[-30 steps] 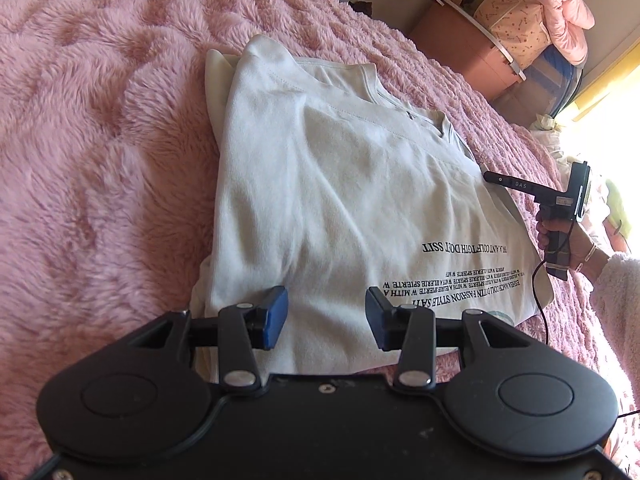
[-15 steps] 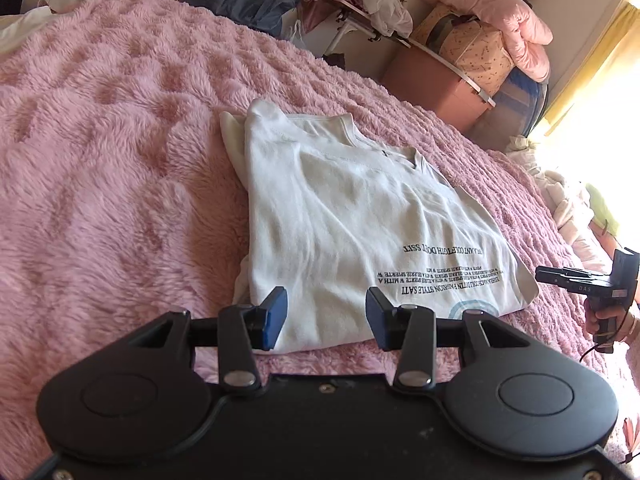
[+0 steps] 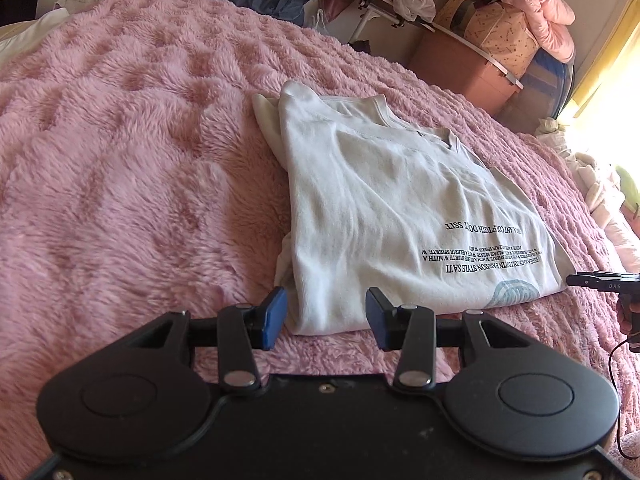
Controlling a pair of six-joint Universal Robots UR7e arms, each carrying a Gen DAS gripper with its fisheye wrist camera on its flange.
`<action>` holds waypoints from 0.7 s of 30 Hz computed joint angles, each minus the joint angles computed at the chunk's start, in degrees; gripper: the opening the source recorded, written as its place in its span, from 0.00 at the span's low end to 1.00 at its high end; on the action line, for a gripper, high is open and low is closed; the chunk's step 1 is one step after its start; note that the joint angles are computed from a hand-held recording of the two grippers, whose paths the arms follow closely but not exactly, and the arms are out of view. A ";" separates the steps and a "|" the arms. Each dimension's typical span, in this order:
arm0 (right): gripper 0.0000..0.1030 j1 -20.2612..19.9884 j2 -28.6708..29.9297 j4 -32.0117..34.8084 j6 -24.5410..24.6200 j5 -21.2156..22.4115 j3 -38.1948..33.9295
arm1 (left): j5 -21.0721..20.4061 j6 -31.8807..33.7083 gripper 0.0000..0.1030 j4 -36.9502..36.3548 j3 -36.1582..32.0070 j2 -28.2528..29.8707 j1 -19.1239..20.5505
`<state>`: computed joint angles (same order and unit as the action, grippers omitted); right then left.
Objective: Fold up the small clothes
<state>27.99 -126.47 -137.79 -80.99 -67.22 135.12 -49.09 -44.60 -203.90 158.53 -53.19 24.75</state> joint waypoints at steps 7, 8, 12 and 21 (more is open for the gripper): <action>0.36 -1.32 -2.06 -4.24 -4.89 1.93 3.85 | -1.58 3.32 0.43 0.12 -2.70 2.28 1.53; 0.29 -1.57 -2.15 -4.06 -5.60 2.37 3.99 | -1.61 3.44 0.43 0.30 -2.91 2.40 1.68; 0.29 -2.10 -2.47 -4.97 -6.30 4.12 4.67 | -1.63 3.59 0.44 1.47 -3.49 2.23 2.35; 0.11 -0.06 -1.63 -5.30 -5.90 2.85 4.51 | -4.02 6.00 0.29 -0.15 -4.43 3.55 3.58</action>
